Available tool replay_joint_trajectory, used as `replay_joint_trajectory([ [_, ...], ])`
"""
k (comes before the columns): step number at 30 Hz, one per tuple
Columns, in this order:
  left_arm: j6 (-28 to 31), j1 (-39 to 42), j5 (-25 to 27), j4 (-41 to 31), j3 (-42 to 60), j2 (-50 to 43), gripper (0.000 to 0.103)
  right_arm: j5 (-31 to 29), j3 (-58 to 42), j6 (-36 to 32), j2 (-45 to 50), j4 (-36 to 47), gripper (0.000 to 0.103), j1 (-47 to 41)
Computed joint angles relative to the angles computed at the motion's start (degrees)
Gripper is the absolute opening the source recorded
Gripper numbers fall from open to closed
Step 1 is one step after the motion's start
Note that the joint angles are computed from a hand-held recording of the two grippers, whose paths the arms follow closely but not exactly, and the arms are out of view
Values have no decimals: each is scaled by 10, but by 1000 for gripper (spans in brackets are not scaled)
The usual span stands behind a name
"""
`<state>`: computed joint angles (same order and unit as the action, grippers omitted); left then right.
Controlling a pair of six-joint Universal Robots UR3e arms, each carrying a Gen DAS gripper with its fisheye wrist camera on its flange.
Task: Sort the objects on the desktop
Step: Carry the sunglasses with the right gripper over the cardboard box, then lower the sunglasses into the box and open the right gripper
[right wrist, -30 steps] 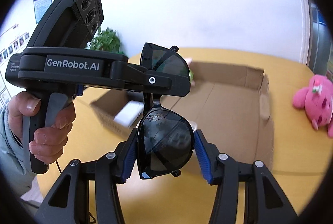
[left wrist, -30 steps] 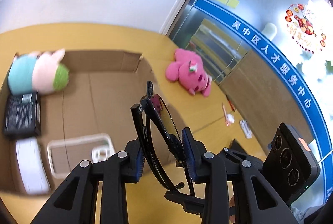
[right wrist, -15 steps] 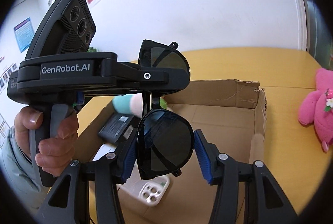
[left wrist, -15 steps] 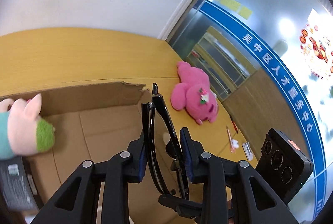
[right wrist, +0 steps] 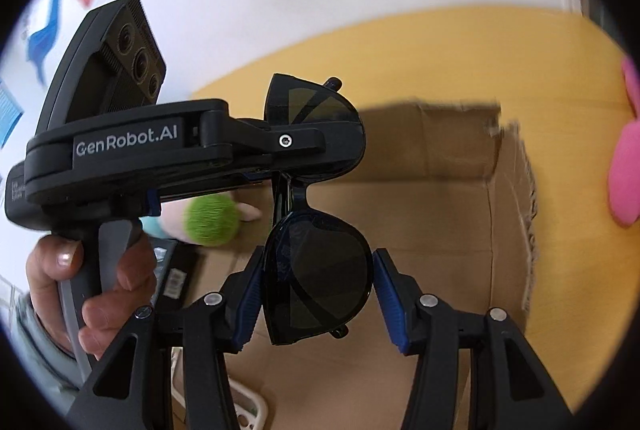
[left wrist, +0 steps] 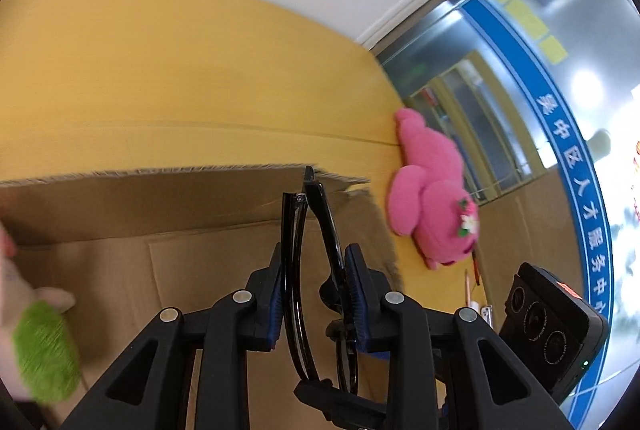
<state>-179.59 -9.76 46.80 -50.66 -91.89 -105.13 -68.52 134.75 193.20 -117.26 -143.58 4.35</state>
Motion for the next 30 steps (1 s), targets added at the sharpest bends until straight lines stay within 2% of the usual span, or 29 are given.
replay_joint_trajectory([
  [7, -8, -9, 16, 4, 20, -78, 29, -76, -39, 59, 120, -12, 51, 53],
  [9, -3, -11, 20, -10, 30, -94, 29, -78, -40, 73, 143, -17, 51, 58],
  [13, -5, -15, 26, -14, 33, -104, 30, -115, -52, 96, 163, -25, 51, 92],
  [20, -29, -36, 51, -30, 68, -114, 32, -138, -31, 112, 150, -46, 51, 114],
  [21, -27, -38, 57, -43, 74, -113, 36, -145, -33, 115, 148, -41, 51, 120],
  [24, -17, -50, 90, -80, 100, -105, 56, -174, -37, 126, 134, -34, 51, 149],
  [30, -10, -58, 133, -97, 89, -60, 58, -225, -43, 157, 113, -20, 51, 206],
])
